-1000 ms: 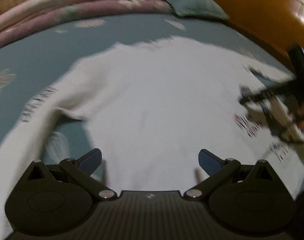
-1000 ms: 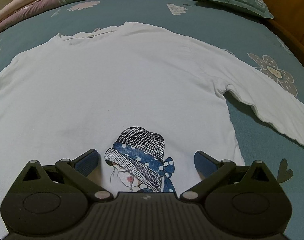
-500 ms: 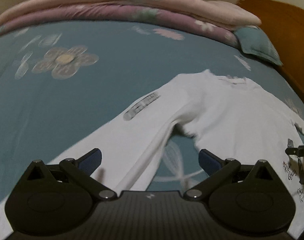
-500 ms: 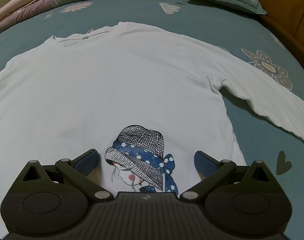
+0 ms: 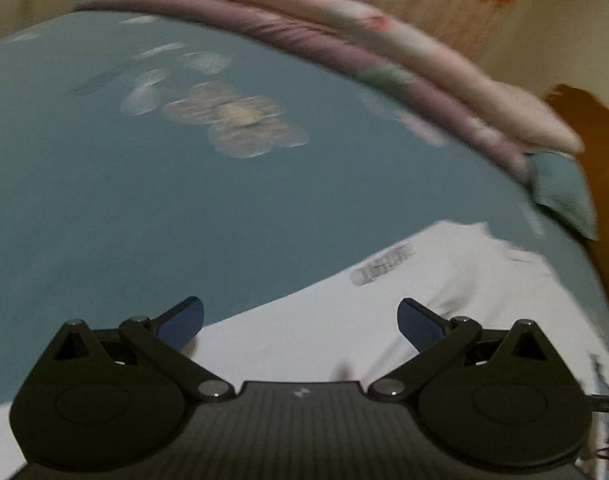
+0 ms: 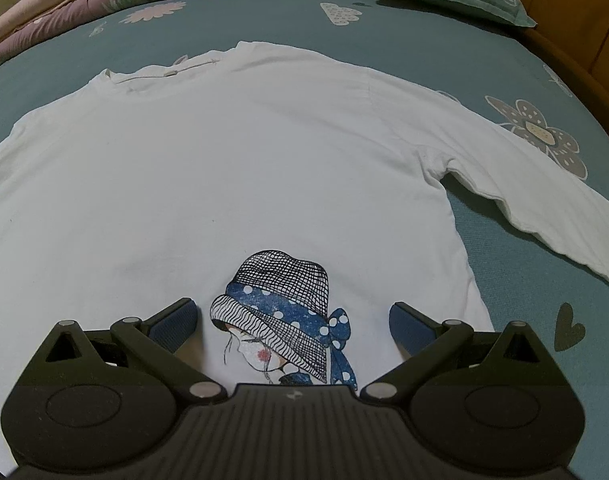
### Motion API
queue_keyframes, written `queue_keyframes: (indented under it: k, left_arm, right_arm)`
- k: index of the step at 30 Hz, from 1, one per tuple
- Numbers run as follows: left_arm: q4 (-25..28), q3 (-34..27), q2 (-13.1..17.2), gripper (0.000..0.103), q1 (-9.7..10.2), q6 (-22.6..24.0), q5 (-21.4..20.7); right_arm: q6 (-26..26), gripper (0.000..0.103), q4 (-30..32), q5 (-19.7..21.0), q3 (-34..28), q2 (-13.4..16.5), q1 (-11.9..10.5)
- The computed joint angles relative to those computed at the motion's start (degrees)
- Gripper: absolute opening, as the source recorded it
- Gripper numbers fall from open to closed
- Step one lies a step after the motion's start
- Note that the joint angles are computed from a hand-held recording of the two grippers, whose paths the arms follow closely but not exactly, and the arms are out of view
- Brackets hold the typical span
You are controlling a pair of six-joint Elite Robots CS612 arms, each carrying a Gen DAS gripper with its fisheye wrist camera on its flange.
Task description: Fold clothes
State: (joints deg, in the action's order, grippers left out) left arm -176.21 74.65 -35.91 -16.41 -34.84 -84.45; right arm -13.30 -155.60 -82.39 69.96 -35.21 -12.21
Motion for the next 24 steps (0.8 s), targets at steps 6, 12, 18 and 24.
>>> queue_keyframes:
  k: [6,12,18,24]
  left_arm:
    - [6.2,-9.3,4.7,0.100,-0.25,11.3,-4.1]
    - [11.3,-13.5,7.5,0.086,-0.14,16.3,-0.9]
    - [14.0,-14.0,7.5,0.084,-0.84,19.8,7.8]
    - [14.6,-9.6,4.1,0.076,-0.97,18.9,6.3]
  right_arm:
    - [0.4,0.103,-0.7,-0.3,0.3,0.0,0.0]
    - [1.0,0.103,-0.3,-0.7,0.2,-0.1,0.1]
    - [1.1,0.103,-0.1,-0.5,0.0,0.0,0.1]
    - [1.2,0.103,0.3,-0.7,-0.2,0.1,0.1]
